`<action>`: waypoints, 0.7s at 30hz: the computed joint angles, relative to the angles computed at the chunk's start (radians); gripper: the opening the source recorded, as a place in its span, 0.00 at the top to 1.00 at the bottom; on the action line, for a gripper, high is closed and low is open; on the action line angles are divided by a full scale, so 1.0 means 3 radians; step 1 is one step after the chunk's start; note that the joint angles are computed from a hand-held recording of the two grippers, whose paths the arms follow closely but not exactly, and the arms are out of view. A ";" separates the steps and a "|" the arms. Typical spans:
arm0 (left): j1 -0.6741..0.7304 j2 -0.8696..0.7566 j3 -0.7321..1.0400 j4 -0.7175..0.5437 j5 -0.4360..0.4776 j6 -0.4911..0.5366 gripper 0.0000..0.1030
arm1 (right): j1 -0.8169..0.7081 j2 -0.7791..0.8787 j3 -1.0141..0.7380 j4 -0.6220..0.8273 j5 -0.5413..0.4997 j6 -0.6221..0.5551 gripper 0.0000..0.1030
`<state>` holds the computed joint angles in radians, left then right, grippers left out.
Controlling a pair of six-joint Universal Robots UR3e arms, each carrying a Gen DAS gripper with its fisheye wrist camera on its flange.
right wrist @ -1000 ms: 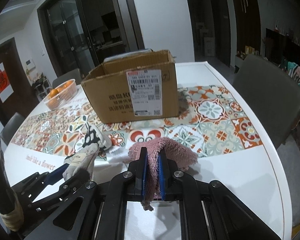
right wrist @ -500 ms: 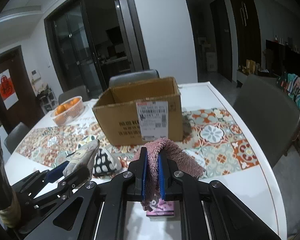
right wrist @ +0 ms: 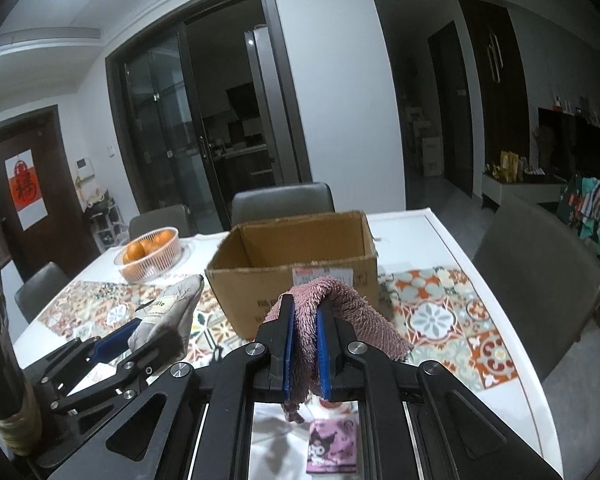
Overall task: Organize soft objects
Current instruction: 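Carry the pink towel with the right tool while the left tool carries the grey pouch over the box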
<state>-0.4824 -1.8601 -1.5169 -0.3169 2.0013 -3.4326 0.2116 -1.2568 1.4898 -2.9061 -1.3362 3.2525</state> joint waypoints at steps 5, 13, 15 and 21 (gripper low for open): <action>0.0057 -0.0051 0.0143 0.0051 0.0002 0.0144 0.62 | 0.0018 0.0116 -0.0273 0.0004 -0.0002 0.0007 0.89; 0.0183 -0.0195 0.0456 0.0102 -0.0049 0.0385 0.62 | 0.0048 0.0382 -0.0795 0.0057 -0.0024 0.0005 0.89; 0.0221 -0.0243 0.0528 0.0119 -0.0067 0.0439 0.62 | 0.0049 0.0482 -0.0969 0.0100 -0.0020 0.0025 0.89; 0.0322 -0.0411 0.0819 0.0106 -0.0117 0.0570 0.62 | 0.0064 0.0774 -0.1479 0.0221 -0.0019 0.0030 0.89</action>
<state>-0.3857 -1.9834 -1.2712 -0.2852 1.9662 -3.2615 0.2309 -1.0246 1.0461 -2.8397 -1.3418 3.2616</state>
